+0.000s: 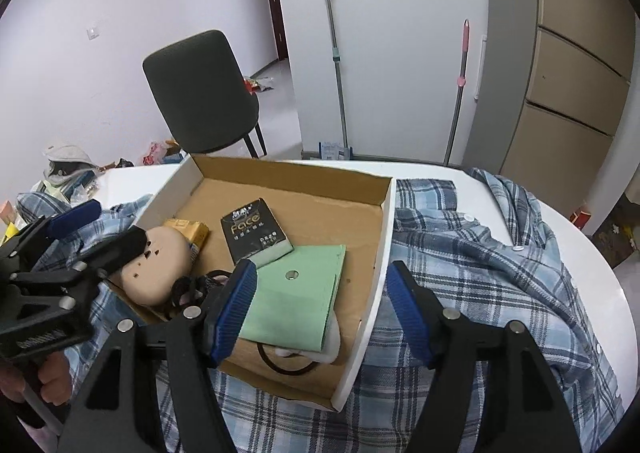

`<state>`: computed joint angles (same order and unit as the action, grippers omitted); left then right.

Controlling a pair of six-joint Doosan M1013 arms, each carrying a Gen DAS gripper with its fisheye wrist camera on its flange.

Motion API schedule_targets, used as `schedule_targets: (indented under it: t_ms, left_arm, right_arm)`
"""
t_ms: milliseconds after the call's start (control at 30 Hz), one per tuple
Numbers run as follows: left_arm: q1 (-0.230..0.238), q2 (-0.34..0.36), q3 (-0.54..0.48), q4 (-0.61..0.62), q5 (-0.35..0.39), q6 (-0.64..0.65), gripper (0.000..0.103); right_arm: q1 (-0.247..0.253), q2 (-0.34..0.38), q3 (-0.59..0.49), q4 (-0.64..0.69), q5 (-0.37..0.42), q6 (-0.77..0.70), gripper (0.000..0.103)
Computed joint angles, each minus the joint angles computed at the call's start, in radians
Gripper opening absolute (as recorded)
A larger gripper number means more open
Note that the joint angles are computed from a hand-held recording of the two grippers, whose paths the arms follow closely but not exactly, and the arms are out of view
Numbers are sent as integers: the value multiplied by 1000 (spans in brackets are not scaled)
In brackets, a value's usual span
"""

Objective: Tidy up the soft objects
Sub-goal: 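Move the right gripper to the white coiled cable and grasp it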

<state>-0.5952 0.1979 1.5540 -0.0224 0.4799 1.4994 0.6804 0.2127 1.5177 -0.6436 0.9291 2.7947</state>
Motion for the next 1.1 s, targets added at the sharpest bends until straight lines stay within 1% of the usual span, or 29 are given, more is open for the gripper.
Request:
schedule_targets:
  t_ms: [33,133,267,333,400,567,633,700,733,767,800,833,867,900,933,967,1033,1100]
  left_arm:
    - [-1,-13,3,-9,-11,6,92]
    - [-9,-54,14,12,-47,-12,93]
    - [-16,-99,26,33,-60,-12,93]
    - [-17,-132,48,45,-73,-18,93]
    - [-13,-162,73,30,-80,-9,93]
    - [-14,-242,142,36,-80,-11,93]
    - [-20,-275,174,93,-88,-59,93]
    - [-19,-299,199,77,-99,-43,94]
    - [-12,-313,216,18,-110,12,98]
    - [0,-327,240,-92,-142,112,103]
    - [8,-339,261,-171,-169,183,103]
    - [12,-343,270,-197,-174,208,103]
    - [14,-349,278,-170,-168,183,103]
    - [19,-350,282,-178,-156,190,103]
    - [30,-352,290,-224,-141,236,103]
    - [33,-353,293,-221,-134,235,103]
    - [40,-356,305,-168,-118,193,103]
    - [52,-356,315,-162,-103,193,103]
  right_arm:
    - [3,-3,-1,-7,-3,5,66]
    - [15,-11,-10,-35,-1,11,66]
    - [43,-22,-26,-93,15,24,66]
    - [60,-29,-32,-116,20,25,66]
    - [77,-36,-35,-133,29,23,66]
    - [133,-56,-31,-188,52,30,66]
    - [151,-60,-27,-194,53,29,66]
    - [166,-59,-25,-185,49,25,66]
    - [172,-59,-23,-177,45,25,66]
    - [176,-57,-22,-167,41,21,66]
    - [180,-53,-23,-154,40,16,66]
    - [184,-47,-24,-138,39,11,66]
    - [186,-43,-22,-125,34,7,66]
    - [188,-37,-23,-104,29,-4,66]
    - [189,-31,-23,-81,22,-12,66]
    - [190,-26,-20,-64,15,-5,66]
    - [186,-16,-19,-4,-5,-21,66]
    - [183,-2,-24,55,-14,-52,66]
